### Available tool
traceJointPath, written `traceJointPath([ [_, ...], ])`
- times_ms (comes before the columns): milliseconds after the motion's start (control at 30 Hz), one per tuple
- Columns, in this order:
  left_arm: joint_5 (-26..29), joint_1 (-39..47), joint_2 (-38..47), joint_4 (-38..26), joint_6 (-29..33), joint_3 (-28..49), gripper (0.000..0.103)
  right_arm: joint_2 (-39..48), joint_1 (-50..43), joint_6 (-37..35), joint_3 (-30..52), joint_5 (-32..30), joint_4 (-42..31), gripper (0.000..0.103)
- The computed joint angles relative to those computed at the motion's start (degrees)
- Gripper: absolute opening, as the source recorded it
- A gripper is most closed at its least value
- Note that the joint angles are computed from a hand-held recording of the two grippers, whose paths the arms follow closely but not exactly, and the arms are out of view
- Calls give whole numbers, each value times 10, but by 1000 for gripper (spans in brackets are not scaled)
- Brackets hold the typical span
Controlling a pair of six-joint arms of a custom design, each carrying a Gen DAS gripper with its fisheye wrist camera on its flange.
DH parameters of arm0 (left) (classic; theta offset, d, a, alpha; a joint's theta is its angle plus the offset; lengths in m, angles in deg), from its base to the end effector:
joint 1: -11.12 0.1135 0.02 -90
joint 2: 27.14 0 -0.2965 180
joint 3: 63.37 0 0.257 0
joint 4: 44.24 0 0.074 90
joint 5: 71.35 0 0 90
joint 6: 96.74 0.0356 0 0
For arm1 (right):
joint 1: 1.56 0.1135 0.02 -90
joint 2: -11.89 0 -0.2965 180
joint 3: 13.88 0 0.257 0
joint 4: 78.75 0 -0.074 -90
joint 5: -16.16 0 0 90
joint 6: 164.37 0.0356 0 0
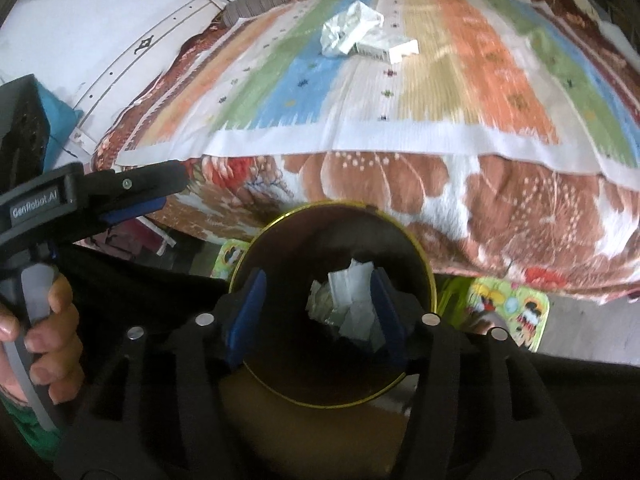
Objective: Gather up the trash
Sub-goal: 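Move both grippers toward the crumpled paper and small white box on the bed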
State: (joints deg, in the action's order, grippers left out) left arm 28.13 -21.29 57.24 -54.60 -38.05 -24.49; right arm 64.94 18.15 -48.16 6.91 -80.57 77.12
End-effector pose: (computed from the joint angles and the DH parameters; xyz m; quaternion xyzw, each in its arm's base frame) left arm 0.1930 -0.1295 0.1350 0.0334 0.9524 -0.2215 0.2068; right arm 0.1112 0.0443 0.1222 0.0372 0.9551 0.1643 0.2438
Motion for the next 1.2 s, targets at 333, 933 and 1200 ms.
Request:
traceJointPath([
  [333,6,7,-17,-1,21,13,85,-53,-34,-45,29,12,-51,67],
  [933,-40,19,-7,-18,98,101,97,-60,-88,-154,98,27,-60,84],
  [1200,-46,31,38,-24,112,156,97,19,-127,-202,136,3,-12,92],
])
